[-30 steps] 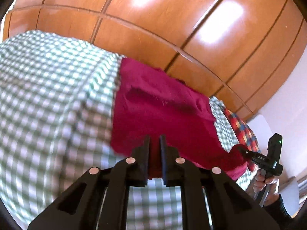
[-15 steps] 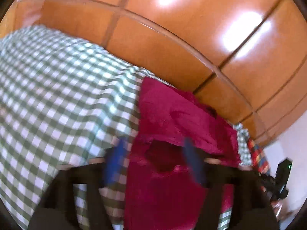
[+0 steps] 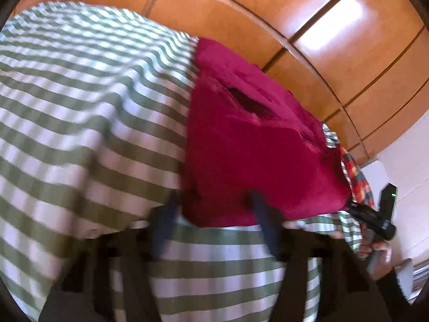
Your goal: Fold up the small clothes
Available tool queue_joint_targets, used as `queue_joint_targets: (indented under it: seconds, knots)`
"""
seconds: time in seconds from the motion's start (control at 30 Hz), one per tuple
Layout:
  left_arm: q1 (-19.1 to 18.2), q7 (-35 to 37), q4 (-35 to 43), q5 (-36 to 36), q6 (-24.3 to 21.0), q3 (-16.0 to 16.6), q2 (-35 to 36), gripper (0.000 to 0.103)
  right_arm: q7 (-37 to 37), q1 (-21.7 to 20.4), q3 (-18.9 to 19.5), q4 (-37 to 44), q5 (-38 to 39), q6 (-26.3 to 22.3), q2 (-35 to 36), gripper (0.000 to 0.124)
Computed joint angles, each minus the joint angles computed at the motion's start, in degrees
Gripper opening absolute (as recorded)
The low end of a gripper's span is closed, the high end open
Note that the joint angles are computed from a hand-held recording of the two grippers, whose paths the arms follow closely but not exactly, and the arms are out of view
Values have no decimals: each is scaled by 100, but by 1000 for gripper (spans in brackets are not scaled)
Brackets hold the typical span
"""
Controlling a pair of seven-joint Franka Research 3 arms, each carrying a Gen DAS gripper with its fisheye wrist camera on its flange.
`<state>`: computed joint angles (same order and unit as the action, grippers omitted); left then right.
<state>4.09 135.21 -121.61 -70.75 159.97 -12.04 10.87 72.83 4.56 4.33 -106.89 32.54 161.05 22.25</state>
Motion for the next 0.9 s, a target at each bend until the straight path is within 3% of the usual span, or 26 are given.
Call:
queue_joint_targets:
  seconds: [0.07,0.13,0.33,0.5,0.6,0.73,0.77,0.8,0.83,0.9]
  knots:
    - [-122,-285,81,460,251,13,104,22,-16,16,-20,-129,-45,0,-116,29]
    - [-127,-570,66,890,261,-6,92,16,-212,-76,57,-383,123,-8,-344,25]
    - [-46,-234,-524,894,105,-59,-495,13,-1013,-86,105,-1512,752,-83,-1276,23]
    - [-313,168,-1462,453,-302,261,-1365,13,-1472,103,-151,-2493,1098,-388,-2141,23]
    - [-547,270,-2163,257,-476,470,-2015,14,-1480,235,-314,-2950,809,-614,-2610,23]
    - [-816,364,-2492,125,-591,813,-2374,22,-1400,308,-486,-3105,588,-981,-2916,32]
    - [-868,372,-2490,114,-516,865,-2389,28,-1421,325,-533,-3076,664,-999,-2936,43]
    - [-915,398,-2466,74,-411,905,-2384,34,-1459,349,-569,-3059,806,-951,-2953,57]
    - [-970,466,-2357,-36,-289,939,-2309,44,-1525,385,-589,-3039,1003,-786,-2962,62]
    - [-1004,607,-2196,-179,-111,990,-2185,49,-1534,437,-554,-2958,1036,-466,-2910,64]
